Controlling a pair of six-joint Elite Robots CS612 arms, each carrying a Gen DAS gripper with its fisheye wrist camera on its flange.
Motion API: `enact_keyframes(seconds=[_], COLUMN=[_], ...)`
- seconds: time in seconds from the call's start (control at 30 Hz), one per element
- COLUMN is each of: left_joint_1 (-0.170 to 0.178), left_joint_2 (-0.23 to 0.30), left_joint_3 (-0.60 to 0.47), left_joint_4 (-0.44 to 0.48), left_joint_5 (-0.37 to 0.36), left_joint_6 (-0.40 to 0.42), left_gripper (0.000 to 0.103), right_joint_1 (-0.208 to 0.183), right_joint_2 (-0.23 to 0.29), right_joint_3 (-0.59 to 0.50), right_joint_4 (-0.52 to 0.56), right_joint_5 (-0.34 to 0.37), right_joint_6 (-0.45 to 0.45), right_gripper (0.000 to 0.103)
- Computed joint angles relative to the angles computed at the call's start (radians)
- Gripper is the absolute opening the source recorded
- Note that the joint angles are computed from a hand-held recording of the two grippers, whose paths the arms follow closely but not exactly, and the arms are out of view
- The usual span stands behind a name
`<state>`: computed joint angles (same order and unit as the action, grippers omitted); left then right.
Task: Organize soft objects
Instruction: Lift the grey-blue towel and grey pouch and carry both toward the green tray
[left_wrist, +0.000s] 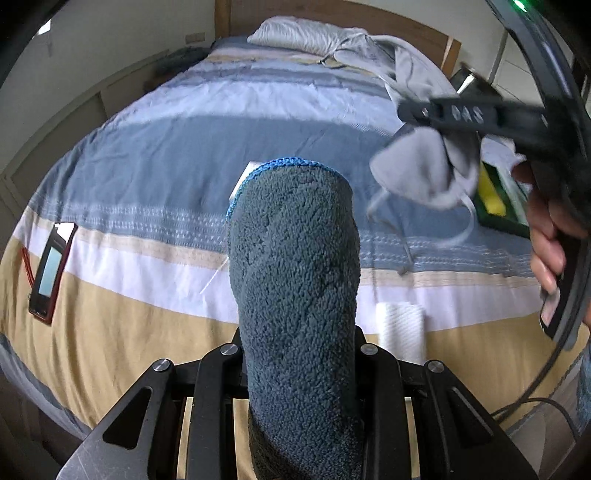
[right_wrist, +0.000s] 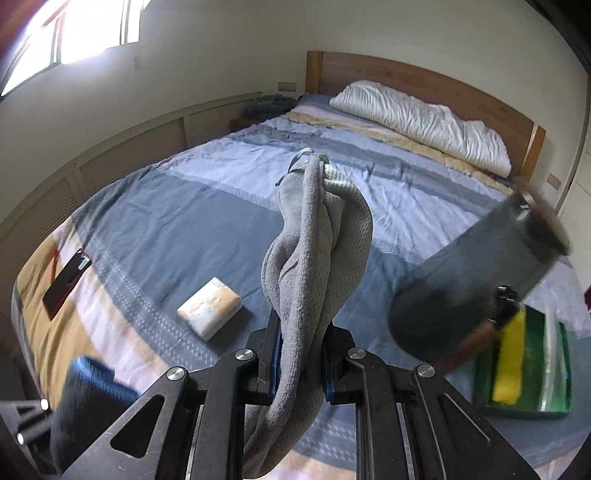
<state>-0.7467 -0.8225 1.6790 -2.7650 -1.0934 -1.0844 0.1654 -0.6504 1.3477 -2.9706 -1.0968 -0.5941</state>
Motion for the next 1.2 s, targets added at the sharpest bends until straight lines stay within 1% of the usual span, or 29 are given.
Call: enact_keyframes(seconds=[0.03, 0.1, 0.33, 0.53, 0.63, 0.93, 1.2], left_joint_1=[-0.004, -0.005, -0.023, -0.029, -0.037, -0.044, -0.047], left_joint_2=[-0.002, 0.013, 0.015, 0.03, 0.039, 0.082, 0.14], left_joint_3=[-0.001, -0.025, -0.064, -0.111, -0.141, -0.23, -0.348], left_joint_4=[-0.005, -0.008, -0.013, 0.001, 0.015, 0.054, 0.125], left_joint_5=[0.005, 0.009, 0.013, 0.01, 0.012, -0.013, -0.044], left_joint_6=[0.006, 0.024, 0.075, 0.118, 0.139, 0.201, 0.238], left_gripper=[0.024, 0.024, 0.024, 0.024, 0.024, 0.024, 0.024], right_joint_1=[-0.011, -0.026, -0.08, -0.12, -0.149, -0.221, -0.271], right_joint_2=[-0.016, -0.037, -0.111, -0.154, -0.175, -0.211, -0.219], right_joint_3=[0.027, 0.057, 0.168, 0.224, 0.256, 0.313, 0.336], right_joint_4=[-0.013, -0.025, -0.076, -0.099, -0.109, -0.107, -0.085], right_joint_5=[0.007, 0.011, 0.008, 0.005, 0.004, -0.015, -0.032], right_joint_6=[-0.011, -0.021, -0.055, -0.067, -0.071, -0.084, -0.065], right_gripper=[0.016, 0.016, 0.016, 0.016, 0.016, 0.016, 0.016])
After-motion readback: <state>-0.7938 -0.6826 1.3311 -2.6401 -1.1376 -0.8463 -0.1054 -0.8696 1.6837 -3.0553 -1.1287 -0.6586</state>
